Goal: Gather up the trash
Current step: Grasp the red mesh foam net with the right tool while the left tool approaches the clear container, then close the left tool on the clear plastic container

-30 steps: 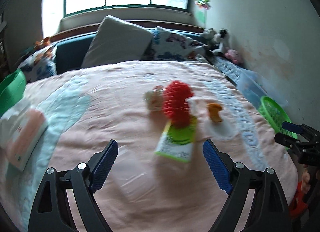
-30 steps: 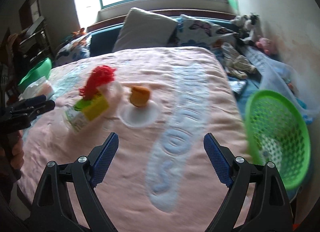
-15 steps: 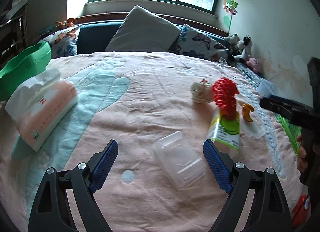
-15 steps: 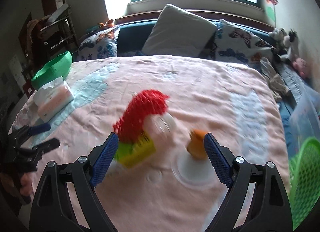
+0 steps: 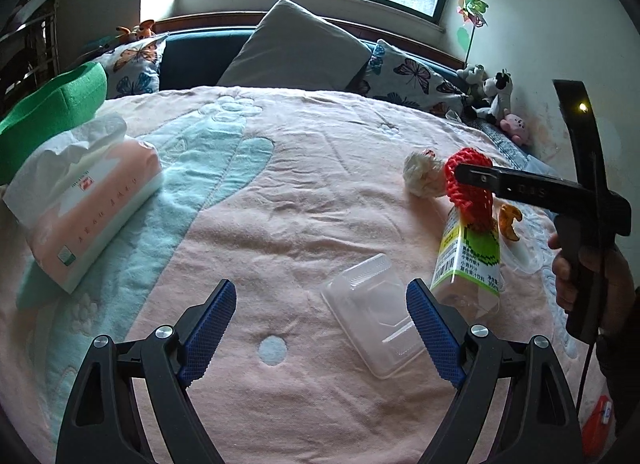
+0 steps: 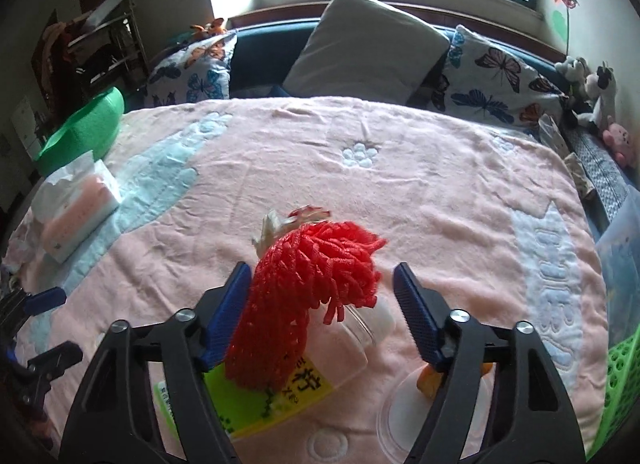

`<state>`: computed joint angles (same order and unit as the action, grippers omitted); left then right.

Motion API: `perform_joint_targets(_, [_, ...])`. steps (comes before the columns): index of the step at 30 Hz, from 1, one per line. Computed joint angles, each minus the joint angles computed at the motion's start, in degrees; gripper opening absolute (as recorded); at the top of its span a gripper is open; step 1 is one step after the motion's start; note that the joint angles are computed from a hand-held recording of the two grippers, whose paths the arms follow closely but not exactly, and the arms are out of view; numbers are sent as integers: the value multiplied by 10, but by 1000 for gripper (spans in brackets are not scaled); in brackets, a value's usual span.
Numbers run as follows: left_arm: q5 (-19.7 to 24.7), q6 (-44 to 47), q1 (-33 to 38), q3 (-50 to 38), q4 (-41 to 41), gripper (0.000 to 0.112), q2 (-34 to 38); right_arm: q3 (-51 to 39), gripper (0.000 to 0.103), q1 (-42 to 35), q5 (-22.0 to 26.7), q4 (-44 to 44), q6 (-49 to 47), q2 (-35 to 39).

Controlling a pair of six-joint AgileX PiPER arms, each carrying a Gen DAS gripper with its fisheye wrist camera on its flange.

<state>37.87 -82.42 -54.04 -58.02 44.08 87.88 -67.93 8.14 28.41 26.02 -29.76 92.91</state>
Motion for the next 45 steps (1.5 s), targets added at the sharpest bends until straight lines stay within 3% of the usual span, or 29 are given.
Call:
perform_joint_targets(4, [-4,8,-1,-6,-10,84,13,16,52,-10,4,30,-32,-22])
perform_joint_targets(7, [-10,20,3,-19,-34,84,25,34,49,-23,8,55,-57,-49])
perform_joint_targets(11, [-27,37,15,-40,-77,84,46,61,48,-50,21,88,-96,-93])
perform_joint_targets(19, [9,49,20,-103,-121,83,106,119,48,-120,54,138,-173,-177])
perform_joint_targets(30, [28,98,39,-154,-187,62,151,193,48,-260,134,212,-291,-261])
perform_joint_targets(33, [23,101,37,-151,-188,55,147,207,48,-305,160,227,-317,-275])
perform_joint_targets(34, [18,102,37,-147,-191,48,143,213,48,-327,172,235,-331,-280])
perform_joint_targets(45, [4,60,-2,-66,-154,46,30,246,48,-527,252,277,-446,-274])
